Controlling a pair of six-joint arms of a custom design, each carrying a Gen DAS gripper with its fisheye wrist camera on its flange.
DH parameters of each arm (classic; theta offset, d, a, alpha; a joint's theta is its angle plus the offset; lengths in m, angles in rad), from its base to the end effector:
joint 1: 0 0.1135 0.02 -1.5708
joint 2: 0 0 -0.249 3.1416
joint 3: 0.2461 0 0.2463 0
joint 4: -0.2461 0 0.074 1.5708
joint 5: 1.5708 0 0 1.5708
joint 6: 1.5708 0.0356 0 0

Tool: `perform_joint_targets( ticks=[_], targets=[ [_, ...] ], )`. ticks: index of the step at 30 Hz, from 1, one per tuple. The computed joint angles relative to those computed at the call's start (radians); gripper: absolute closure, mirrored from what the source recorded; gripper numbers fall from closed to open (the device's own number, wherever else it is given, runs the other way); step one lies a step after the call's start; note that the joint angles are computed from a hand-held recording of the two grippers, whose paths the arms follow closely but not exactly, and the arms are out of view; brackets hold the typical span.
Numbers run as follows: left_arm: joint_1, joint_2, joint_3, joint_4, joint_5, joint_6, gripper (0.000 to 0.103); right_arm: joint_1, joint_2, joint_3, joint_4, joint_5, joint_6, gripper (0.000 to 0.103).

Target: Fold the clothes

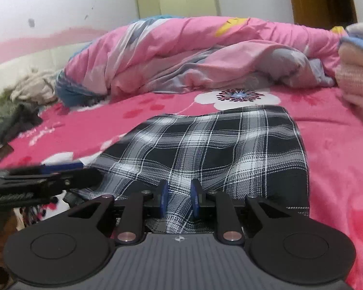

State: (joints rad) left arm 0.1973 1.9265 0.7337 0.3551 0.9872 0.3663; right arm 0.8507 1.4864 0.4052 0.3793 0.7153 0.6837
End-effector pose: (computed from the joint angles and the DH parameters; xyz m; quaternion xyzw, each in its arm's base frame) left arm 0.3130 0.0323 0.0775 0.2386 0.8049 -0.3371 0.4262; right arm 0.1767 0.1660 0.1139 0.0760 0.8590 0.0451 0.5042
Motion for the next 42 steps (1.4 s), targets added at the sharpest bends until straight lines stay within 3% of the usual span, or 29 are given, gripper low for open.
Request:
perform_joint_targets(
  ticks=[3, 6, 11, 19, 23, 31, 35, 42],
  targets=[
    [0.010, -0.001, 0.036, -0.120, 0.027, 0.027, 0.077, 0.005, 0.007, -0.001, 0.007, 0.011, -0.012, 0.082],
    [0.018, -0.017, 0.048, -0.204, 0.030, 0.053, 0.081, 0.013, 0.007, -0.015, 0.029, 0.021, -0.008, 0.082],
    [0.051, -0.011, 0.098, -0.389, 0.043, 0.161, 0.082, 0.009, 0.013, -0.025, 0.056, 0.021, -0.019, 0.081],
    [0.145, -0.020, 0.155, -0.642, 0.055, 0.447, 0.082, 0.009, 0.023, -0.040, 0.098, 0.026, -0.027, 0.082],
    [0.179, -0.069, 0.158, -0.595, 0.072, 0.408, 0.080, 0.012, 0.027, -0.048, 0.120, 0.031, -0.032, 0.082],
    [-0.050, -0.071, 0.147, -0.169, -0.040, 0.056, 0.078, 0.017, 0.060, -0.095, 0.252, 0.038, -0.063, 0.081],
    [-0.192, 0.058, 0.234, -0.155, -0.232, 0.054, 0.077, 0.011, 0.071, -0.124, 0.318, 0.023, -0.081, 0.081],
    [-0.189, 0.007, 0.223, -0.113, -0.219, 0.048, 0.077, 0.007, 0.087, -0.149, 0.386, 0.013, -0.086, 0.081]
  ],
)
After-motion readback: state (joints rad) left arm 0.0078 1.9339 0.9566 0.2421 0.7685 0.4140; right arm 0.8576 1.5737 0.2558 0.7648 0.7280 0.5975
